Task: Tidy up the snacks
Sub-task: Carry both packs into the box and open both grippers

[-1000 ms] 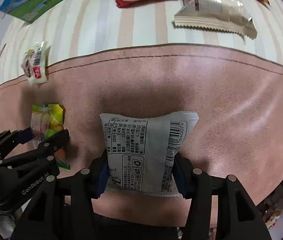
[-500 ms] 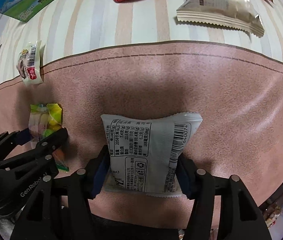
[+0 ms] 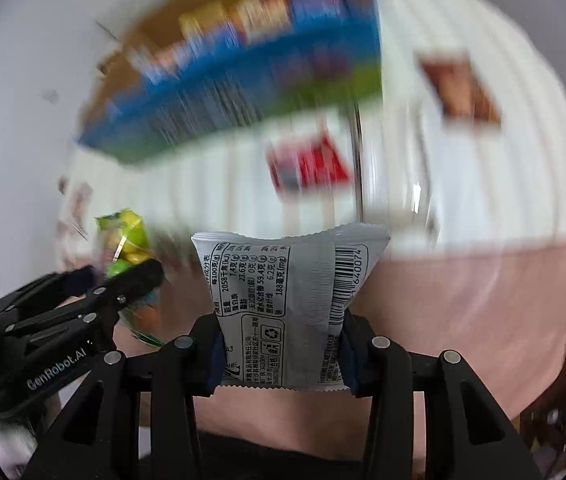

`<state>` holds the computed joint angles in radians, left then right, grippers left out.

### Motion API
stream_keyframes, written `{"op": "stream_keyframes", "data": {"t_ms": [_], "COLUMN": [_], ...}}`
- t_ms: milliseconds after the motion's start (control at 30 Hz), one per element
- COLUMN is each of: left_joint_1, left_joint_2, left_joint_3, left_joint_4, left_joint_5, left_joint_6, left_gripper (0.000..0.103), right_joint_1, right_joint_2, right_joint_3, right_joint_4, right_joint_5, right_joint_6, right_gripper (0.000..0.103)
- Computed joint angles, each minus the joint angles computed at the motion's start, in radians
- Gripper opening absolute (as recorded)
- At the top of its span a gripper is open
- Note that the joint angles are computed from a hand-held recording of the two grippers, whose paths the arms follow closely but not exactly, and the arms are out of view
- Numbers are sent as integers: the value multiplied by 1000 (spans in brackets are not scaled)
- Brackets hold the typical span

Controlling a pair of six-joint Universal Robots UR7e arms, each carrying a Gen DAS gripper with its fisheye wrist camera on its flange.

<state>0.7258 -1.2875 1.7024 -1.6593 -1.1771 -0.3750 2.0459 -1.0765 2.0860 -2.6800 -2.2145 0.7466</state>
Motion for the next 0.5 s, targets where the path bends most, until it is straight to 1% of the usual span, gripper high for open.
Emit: {"op": "stream_keyframes", "data": {"t_ms": [67,100,167,233,300,333,433,500], "left_joint_1": [14,24,51,82,106,121,161,179], "left_joint_2": [65,92,185,286,363,422,552,604], "left_joint_3": [-119,-156,-298,-437,-533,-607,-763,-818], "left_joint_4": [-3,-7,33,83,120,174,291,344], "left_joint_5": [-42,-55,-96,-123,-141,-148,-177,-183], "left_joint_6": [18,22,23,22,10,11,-6,-13], "left_gripper": [45,45,45,45,45,45,45,45], "right_joint_1": [9,12,4,-18,-59,-74,-116,-146], "right_joint_2": [-16,-18,-15,18,35,53,91,116], "right_joint_3": [-69,-107,-174,-259,-336,-375,-454,-490], "right_joint_4": [21,38,67,104,151,185,271,320], "right_joint_5": [-34,-56,-87,-115,-101,-92,-65,-59], "right_joint_6": [-60,-89,-149,-199,-233,-241,-234,-235], "right_gripper": [47,47,47,47,47,47,47,47]}}
